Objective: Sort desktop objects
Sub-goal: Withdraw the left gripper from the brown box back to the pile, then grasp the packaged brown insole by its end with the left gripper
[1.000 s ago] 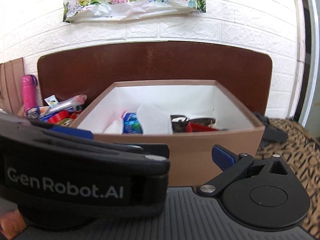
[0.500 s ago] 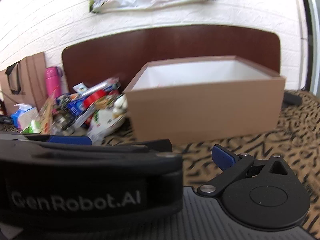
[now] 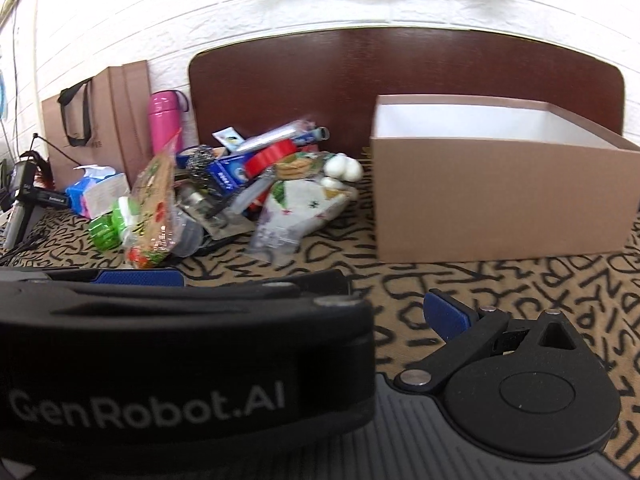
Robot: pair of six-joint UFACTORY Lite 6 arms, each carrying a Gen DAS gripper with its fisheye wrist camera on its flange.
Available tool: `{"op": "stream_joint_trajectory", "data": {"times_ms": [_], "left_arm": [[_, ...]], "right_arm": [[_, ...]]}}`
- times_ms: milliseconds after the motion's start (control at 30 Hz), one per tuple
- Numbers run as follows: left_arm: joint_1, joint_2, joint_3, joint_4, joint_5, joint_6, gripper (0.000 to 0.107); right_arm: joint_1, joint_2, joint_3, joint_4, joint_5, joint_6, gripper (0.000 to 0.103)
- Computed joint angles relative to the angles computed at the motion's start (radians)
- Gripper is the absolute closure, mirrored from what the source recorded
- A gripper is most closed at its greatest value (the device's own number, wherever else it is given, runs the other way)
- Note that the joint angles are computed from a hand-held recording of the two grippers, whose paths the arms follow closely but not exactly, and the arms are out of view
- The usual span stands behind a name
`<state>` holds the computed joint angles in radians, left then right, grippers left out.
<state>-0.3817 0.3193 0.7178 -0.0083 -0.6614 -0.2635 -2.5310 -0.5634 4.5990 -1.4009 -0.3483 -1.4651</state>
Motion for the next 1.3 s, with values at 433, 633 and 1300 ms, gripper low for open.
{"op": "stream_joint_trajectory", "data": {"times_ms": [433,633,1300], "left_arm": [[0.256,0.043,0.031,0.086,0.013,-0.109,0.004],[0.352,0.121,0.130,0.086,0.079,-0.119,0.004],[0.512,0.383,0.449,0.366,0.193,-0.458,0.004]], "right_arm": [[0.061,-0.244,-0.412,0.493,-0.037,-0.646,0.000],[0.064,-0.388,-0.653,0.762,-0.084,-0.951,0.000],[0.038,-0.704,-1.197,1.237,-0.242,-1.477,0.019]]}}
